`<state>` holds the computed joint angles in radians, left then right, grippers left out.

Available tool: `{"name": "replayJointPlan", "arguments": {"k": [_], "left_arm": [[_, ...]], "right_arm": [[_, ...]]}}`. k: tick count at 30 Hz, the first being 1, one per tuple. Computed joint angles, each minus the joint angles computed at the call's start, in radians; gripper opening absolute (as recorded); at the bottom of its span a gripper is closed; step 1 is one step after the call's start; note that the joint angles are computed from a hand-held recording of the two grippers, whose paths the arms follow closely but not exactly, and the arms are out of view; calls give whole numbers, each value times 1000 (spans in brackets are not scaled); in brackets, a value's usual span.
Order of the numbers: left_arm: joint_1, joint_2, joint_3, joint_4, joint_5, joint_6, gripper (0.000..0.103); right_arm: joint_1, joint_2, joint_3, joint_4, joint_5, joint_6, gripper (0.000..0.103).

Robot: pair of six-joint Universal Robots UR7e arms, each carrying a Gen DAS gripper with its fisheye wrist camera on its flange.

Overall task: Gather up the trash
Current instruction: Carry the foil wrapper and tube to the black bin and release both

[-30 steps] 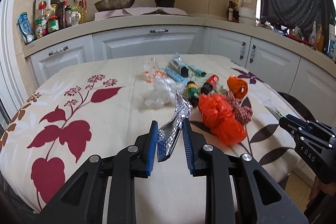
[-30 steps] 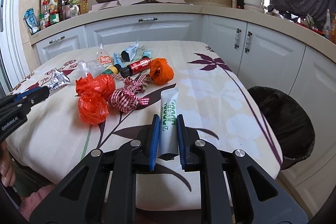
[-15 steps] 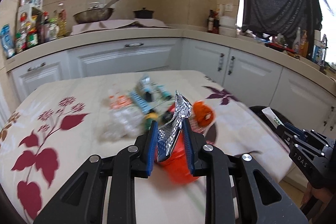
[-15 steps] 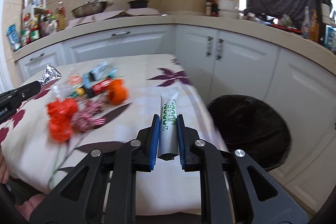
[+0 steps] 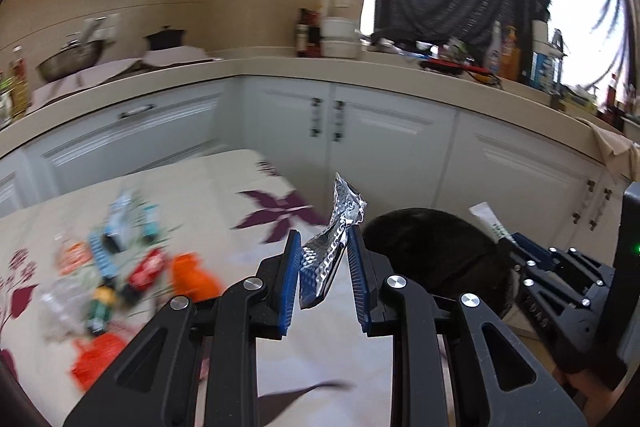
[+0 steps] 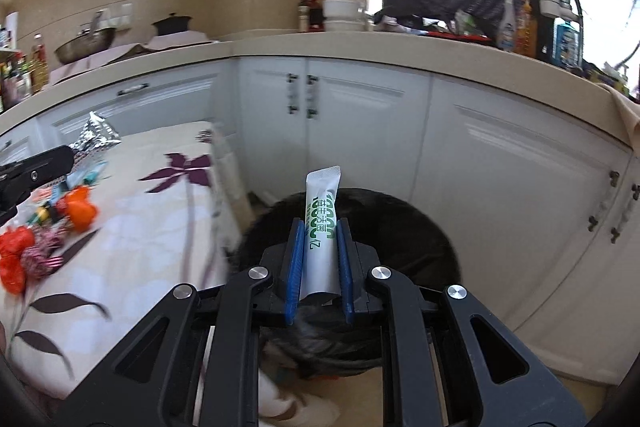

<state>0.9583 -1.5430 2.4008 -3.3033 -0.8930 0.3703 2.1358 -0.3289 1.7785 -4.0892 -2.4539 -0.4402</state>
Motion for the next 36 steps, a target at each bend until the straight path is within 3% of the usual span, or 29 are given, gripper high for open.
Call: {"name": "replayJointPlan", "arguments": {"k": [5, 15, 19, 21, 28, 36], "left_arm": [[-5, 127, -50, -27, -24, 9, 25], [0, 305, -172, 59, -9, -55, 25], [7, 347, -206, 95, 7, -73, 30], [12, 355, -211, 98, 11, -81, 43], [19, 335, -207, 92, 23, -92, 54], [13, 227, -140, 63, 75, -78, 61]], "right_arm": [[-44, -24, 12, -33, 11, -20, 16], [-122, -53, 12, -23, 49, -17, 18], [-149, -52, 7, 1, 53, 9, 34], [-156, -51, 7, -1, 54, 17, 40], [-153, -58, 21, -3, 44, 45, 46], [-99, -52, 18, 32, 55, 78, 50]]}}
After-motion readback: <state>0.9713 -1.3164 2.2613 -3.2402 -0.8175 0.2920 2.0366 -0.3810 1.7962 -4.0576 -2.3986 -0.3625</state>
